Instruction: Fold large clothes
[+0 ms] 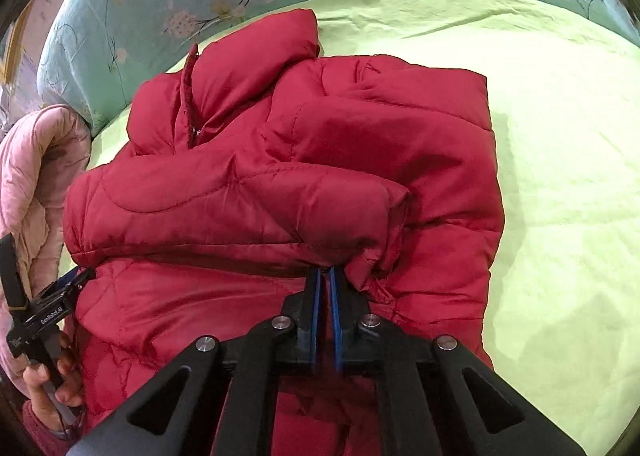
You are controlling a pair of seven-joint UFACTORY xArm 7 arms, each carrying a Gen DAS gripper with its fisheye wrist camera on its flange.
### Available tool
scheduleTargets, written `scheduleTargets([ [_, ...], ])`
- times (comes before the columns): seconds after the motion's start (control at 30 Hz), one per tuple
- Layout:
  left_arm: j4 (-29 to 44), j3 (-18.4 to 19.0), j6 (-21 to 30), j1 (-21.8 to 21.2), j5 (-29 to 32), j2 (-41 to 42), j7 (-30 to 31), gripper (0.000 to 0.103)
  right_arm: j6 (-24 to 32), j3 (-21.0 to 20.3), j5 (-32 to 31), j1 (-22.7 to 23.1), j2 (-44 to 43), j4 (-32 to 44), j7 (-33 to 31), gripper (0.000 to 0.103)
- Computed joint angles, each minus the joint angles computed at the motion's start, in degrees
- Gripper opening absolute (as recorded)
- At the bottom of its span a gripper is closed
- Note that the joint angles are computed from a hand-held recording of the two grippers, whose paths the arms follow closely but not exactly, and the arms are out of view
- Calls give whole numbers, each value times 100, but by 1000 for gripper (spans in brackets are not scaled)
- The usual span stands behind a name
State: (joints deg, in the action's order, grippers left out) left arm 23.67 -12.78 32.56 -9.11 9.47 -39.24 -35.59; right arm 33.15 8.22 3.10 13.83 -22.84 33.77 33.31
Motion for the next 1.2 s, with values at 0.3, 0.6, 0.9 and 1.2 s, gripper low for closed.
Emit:
scheduleTargets([
  [0.3, -299, 255, 817, -402, -338, -1452, 535, 91, 447, 3, 303, 204, -903, -77, -57, 34],
  [0.6, -513, 17, 2389, -699, -675, -3345, 613, 91, 1050, 172, 471, 504, -1858, -295, 43, 37],
  [0.9, -390, -270, 4721, -960, -1022, -5525, 566, 91, 1904, 382, 617, 834, -3154, -683, 331, 47],
  [1.2, 470, -516, 6461, -490, -1291, -6398, 678, 91, 2470, 572, 710, 1119, -4009, -791, 441, 56],
])
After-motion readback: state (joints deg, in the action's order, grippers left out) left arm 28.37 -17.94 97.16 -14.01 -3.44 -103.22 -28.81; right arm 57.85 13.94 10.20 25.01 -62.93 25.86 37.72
